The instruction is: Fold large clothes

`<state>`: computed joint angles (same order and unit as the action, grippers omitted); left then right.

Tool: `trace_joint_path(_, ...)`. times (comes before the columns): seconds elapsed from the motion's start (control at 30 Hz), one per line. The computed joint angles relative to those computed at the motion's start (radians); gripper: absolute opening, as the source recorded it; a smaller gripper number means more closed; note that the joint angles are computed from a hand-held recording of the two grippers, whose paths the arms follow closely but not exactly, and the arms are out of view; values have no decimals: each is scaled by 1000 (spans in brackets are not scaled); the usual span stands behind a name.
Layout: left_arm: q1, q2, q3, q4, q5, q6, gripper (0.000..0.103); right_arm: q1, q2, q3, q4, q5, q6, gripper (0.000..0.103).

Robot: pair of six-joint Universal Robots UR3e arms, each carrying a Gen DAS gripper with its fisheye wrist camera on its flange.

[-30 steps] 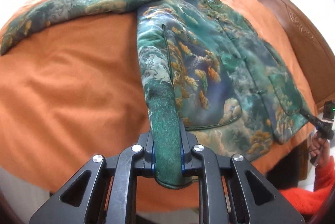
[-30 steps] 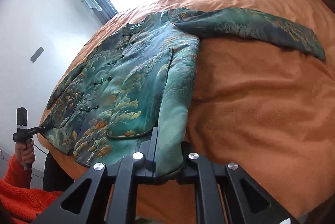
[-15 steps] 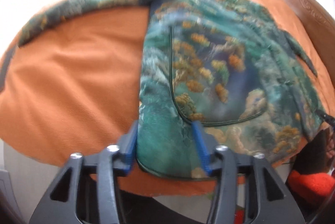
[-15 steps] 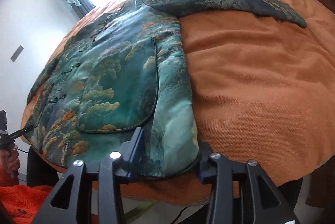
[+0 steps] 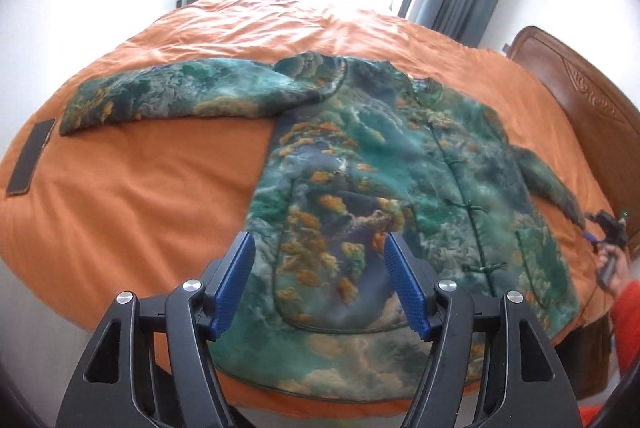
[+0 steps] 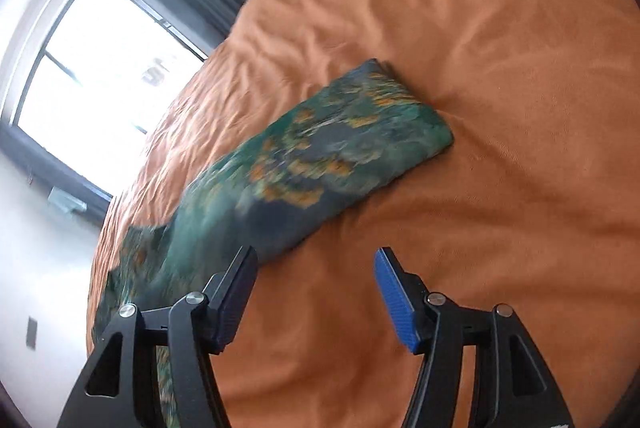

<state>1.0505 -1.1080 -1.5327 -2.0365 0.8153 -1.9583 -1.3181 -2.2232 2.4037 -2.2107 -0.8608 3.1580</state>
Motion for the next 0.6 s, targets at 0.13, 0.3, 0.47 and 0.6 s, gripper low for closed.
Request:
trace_joint_path(0.13,12,54,-51,15,46,-6,73,-33,331,130,-548,34,375,57)
trace_joint_path(0.3,-30,73,-161,196,124,-99,73,85,334,91,-763,-135,421,9)
trace_joint_path(0.47,-82,-11,-221,398,112,-256,77,239,141,108,-565,-418,377,14)
trace_joint_path(0.6,-151,-138,-249,667,118,-403,77,52,-88,151,-252,-289,190,40)
